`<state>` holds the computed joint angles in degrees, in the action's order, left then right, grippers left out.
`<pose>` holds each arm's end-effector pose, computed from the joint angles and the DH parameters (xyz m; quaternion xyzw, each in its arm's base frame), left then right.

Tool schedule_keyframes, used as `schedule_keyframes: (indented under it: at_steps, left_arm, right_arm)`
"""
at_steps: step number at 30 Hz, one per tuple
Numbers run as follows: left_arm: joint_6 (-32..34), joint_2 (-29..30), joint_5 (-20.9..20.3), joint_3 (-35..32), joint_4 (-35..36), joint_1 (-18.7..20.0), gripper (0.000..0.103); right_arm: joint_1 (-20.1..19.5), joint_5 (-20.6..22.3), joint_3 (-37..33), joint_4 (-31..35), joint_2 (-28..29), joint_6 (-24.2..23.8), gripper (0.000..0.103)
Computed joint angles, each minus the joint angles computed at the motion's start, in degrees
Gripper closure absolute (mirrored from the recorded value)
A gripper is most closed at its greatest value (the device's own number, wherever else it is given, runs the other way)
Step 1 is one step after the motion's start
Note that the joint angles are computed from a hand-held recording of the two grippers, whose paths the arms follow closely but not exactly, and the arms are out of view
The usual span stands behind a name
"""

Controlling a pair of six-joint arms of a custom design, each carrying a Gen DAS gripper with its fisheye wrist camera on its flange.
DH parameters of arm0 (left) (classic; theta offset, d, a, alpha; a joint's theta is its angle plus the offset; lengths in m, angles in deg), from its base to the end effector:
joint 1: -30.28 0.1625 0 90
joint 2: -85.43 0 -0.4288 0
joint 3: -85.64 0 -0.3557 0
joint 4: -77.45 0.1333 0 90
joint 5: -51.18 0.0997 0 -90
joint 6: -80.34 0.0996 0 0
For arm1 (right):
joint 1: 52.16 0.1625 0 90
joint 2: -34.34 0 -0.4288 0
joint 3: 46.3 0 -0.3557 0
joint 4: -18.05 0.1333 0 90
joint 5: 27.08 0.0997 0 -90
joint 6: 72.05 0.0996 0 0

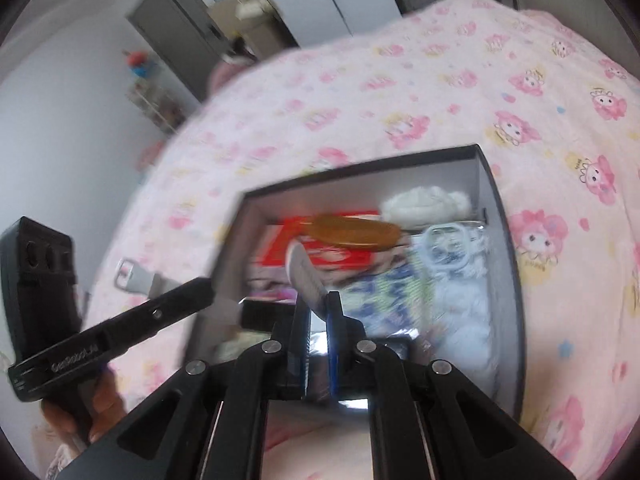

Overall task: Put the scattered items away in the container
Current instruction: 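Lower the watch into the box and open both tools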

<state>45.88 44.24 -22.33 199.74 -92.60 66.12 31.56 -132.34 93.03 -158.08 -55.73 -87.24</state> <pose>-0.3415 -0.4460 0.0225 0.1602 0.9747 -0.1441 0.0594 0.0661 -0.3785 0.3047 0.0312 -0.9407 0.2845 0.1821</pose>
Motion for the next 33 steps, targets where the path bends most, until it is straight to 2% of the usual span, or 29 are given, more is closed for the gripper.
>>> schedule_keyframes:
  at_steps: [3,6,7,8,9,10,11,12,13,17,18,19,20,22,25,28,30,32,33]
  left_arm:
    - [-0.8,2.4,-0.7,-3.0,5.0,2.4,0.097]
    - [-1.7,3.3,0.5,-4.3,9.5,3.0,0.096]
    - [-2.2,3.2,0.9,-4.3,10.1,3.1,0.089]
    - [-2.7,3.0,1.0,-3.9,10.0,3.3,0.077]
    - [-3.4,2.7,0.9,-3.5,9.7,3.6,0.072]
    - [-4.2,2.3,0.1,-3.0,8.9,4.0,0.069]
    - [-4.3,2.0,-1.6,-2.7,8.2,4.4,0.062]
    - [-4.5,1.5,-2.2,-2.5,8.1,4.6,0.061]
    - [-4.7,1.0,-1.4,-2.2,8.0,4.1,0.059]
    - [-6.3,-0.7,8.5,-0.3,6.8,0.6,0.061]
    - [-7.6,-0.9,11.7,0.0,7.5,-0.5,0.061]
    - [-7.7,-0.9,13.1,0.1,7.6,-1.1,0.065]
    - [-7.2,-0.7,13.4,0.0,7.7,-1.5,0.068]
    - [-5.4,0.0,11.3,-1.2,10.7,-1.8,0.069]
    - [-3.3,2.0,8.7,-3.5,16.8,-2.7,0.072]
    - [-5.4,4.0,7.9,-6.7,25.7,-2.6,0.075]
    - [-5.9,5.1,6.2,-7.7,28.3,-1.7,0.075]
    - [-7.0,6.4,7.1,-9.0,31.3,-1.2,0.075]
    - [-6.5,6.7,7.8,-8.9,30.4,-1.2,0.075]
  right_arm:
    - [-1.8,-4.2,-3.3,1.9,4.8,0.9,0.097]
    - [-3.5,-5.2,-3.4,1.4,6.5,1.0,0.095]
    - [-4.0,-5.1,-3.3,1.9,6.4,0.9,0.089]
    - [-4.3,-5.5,-3.1,1.5,6.4,0.9,0.085]
    - [-4.3,-6.1,-2.8,0.5,6.4,0.7,0.076]
    - [-4.6,-6.4,-2.4,-1.1,6.2,0.2,0.073]
    - [-5.4,-4.8,-1.8,-2.3,5.3,-0.4,0.073]
    - [-6.7,-2.1,-1.4,-2.2,4.3,-1.0,0.073]
    - [-7.0,-1.2,-1.0,-2.3,3.5,-0.8,0.073]
    - [-5.0,-3.1,1.9,-12.7,3.9,-4.9,0.073]
    - [-4.9,-2.7,2.5,-14.7,3.8,-5.7,0.073]
    - [-5.0,-2.0,3.0,-15.9,3.6,-6.0,0.073]
    - [-5.2,-1.1,3.2,-16.7,3.5,-6.1,0.073]
    - [-4.9,-1.1,2.5,-15.3,4.1,-6.6,0.073]
    - [-2.9,-7.1,0.9,-11.9,6.9,-7.0,0.073]
    - [-1.1,-12.9,0.3,-11.1,9.5,-7.9,0.073]
    - [-0.8,-14.8,0.2,-10.4,10.2,-7.7,0.072]
    - [-1.3,-15.0,-0.2,-8.5,10.3,-6.7,0.071]
    - [-1.8,-14.8,-0.5,-7.4,10.1,-6.2,0.071]
